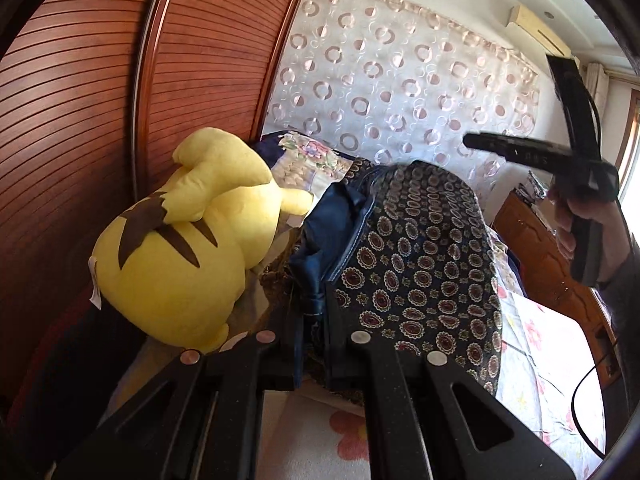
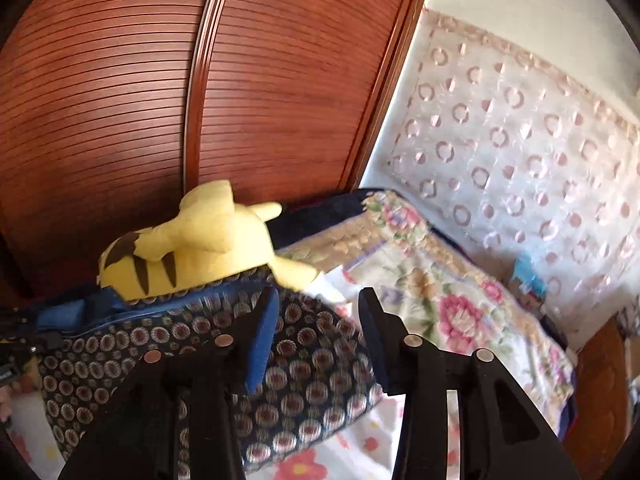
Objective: Fold small clothes
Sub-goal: 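Carry the folded robe with both grippers toward the plush toy and lower it, then release the robe onto the gold cloth with both grippers and withdraw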
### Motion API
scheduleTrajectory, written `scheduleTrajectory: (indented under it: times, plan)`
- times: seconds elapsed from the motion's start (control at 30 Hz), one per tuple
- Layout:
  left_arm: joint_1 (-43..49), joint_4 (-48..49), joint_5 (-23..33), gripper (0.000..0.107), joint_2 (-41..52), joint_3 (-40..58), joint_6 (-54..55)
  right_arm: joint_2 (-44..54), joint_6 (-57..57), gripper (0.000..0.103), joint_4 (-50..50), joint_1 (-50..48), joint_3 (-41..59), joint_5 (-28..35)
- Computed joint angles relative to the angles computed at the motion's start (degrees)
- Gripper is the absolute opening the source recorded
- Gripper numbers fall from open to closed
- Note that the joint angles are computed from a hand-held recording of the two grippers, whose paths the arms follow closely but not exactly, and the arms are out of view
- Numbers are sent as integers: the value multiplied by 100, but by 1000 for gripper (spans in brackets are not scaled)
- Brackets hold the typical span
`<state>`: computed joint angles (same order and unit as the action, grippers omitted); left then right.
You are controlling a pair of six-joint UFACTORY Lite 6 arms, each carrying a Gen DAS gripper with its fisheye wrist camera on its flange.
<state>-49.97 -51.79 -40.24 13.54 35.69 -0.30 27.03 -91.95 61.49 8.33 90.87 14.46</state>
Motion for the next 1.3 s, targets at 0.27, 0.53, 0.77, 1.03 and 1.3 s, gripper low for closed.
scheduleTrajectory:
  times: [0.27,0.53,0.77,1.03,1.3]
  plan:
    - [-3,-410,145,8,-54,149,551,548,221,44,278,-233,-95,640]
    - [-8,-805,267,8,-42,271,1174,1000,869,44,-175,-209,149,584]
    - [-429,-1796,-8,28,-663,29,2311,189,-317,44,1198,-480,-763,759]
    - [-1305,-2941,-545,28,-1281,-73,3378,-1554,-2332,44,3077,-1081,-3036,1192]
    - [-2562,-3792,-1454,80,-1508,98,3895,-3589,-2840,44,3210,-2011,-5107,1844]
